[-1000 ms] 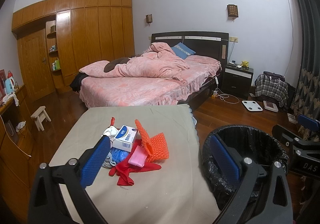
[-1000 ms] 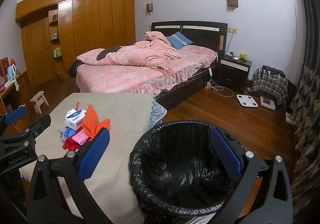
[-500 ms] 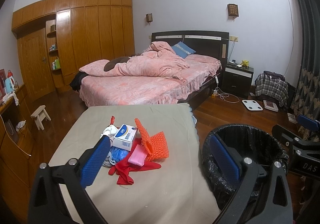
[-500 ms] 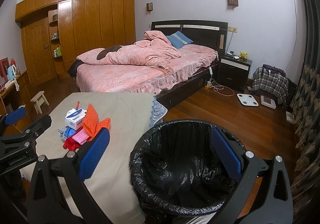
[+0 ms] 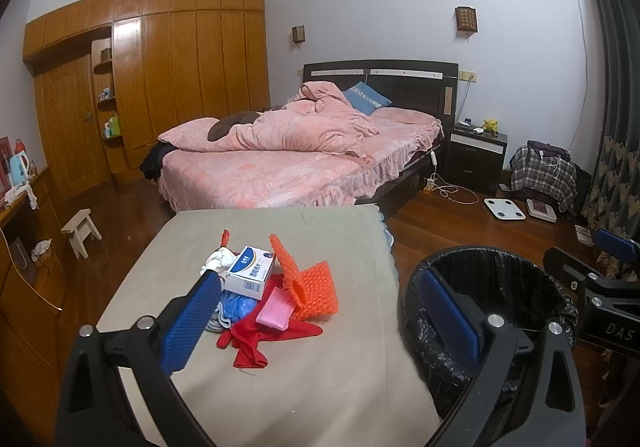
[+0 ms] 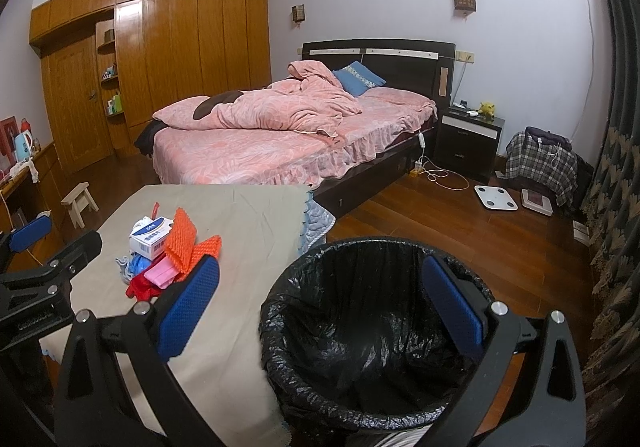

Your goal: Collect trash

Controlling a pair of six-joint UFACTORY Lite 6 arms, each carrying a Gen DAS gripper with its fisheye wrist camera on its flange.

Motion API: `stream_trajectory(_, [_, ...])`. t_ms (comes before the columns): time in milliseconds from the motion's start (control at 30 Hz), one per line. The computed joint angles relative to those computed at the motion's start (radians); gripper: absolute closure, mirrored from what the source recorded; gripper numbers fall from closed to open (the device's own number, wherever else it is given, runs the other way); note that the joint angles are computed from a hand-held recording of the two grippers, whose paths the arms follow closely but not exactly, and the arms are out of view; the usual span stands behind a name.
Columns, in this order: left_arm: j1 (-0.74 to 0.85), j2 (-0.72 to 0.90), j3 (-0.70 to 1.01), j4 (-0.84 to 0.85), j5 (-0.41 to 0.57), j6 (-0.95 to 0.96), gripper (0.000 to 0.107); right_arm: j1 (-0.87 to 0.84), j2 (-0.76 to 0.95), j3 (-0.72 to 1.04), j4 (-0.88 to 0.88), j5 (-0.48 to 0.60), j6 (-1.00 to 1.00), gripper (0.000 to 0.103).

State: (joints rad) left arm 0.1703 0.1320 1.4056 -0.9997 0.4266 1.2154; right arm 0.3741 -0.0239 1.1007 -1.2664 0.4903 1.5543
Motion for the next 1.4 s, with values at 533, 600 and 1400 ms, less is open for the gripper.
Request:
stream_trajectory(533, [0.024, 0.033, -0.002, -0.052, -0.005, 0.054, 0.010, 0.017, 0.071, 0.052, -0.012, -0.007, 0.021, 0.005])
stream_trajectory(600, [0.029, 0.057, 0.025, -0.043, -0.006, 0.041, 0.010, 0.019, 0.106, 0.081, -0.018, -0.013, 0.025, 0.005])
stream_trajectory(1400, [0.190, 0.671, 0.662, 0.163, -0.066, -0.131, 0.010, 0.034, 0.943, 1.023, 0.320, -0.085, -0.352, 0.010])
